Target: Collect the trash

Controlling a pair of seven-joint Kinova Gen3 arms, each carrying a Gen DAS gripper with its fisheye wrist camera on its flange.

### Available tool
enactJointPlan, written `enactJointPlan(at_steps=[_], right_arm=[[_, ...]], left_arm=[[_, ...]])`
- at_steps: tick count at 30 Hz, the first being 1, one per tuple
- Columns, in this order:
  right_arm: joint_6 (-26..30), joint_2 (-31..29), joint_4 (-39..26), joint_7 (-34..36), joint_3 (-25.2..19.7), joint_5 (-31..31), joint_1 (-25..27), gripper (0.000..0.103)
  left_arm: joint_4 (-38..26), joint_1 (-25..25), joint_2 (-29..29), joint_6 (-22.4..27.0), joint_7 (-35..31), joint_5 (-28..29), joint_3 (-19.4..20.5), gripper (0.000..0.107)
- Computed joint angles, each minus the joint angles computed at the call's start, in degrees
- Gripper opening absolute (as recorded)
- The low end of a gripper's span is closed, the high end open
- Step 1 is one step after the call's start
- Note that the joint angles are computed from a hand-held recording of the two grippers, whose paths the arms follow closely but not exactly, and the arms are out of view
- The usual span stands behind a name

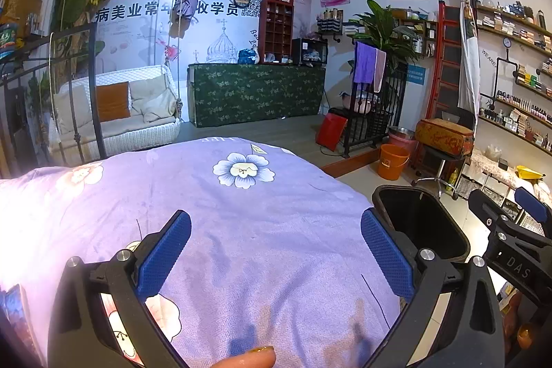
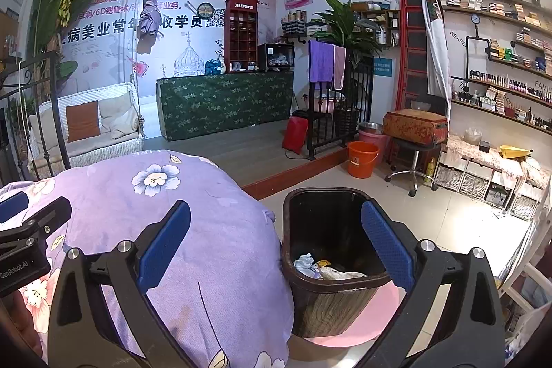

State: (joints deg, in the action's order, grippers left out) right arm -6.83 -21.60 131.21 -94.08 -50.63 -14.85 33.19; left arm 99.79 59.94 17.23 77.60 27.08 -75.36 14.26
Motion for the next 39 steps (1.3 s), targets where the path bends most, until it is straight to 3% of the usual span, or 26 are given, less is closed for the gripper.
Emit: enactJointPlan(at_steps=[39], right_arm=[[-1.29, 1.10, 0.83, 1.20, -1.91, -1.58, 1.23, 0.097]], left_arm=[[1.15, -0.05, -0.19, -1.07, 1.27, 0.27, 0.39, 0.097]])
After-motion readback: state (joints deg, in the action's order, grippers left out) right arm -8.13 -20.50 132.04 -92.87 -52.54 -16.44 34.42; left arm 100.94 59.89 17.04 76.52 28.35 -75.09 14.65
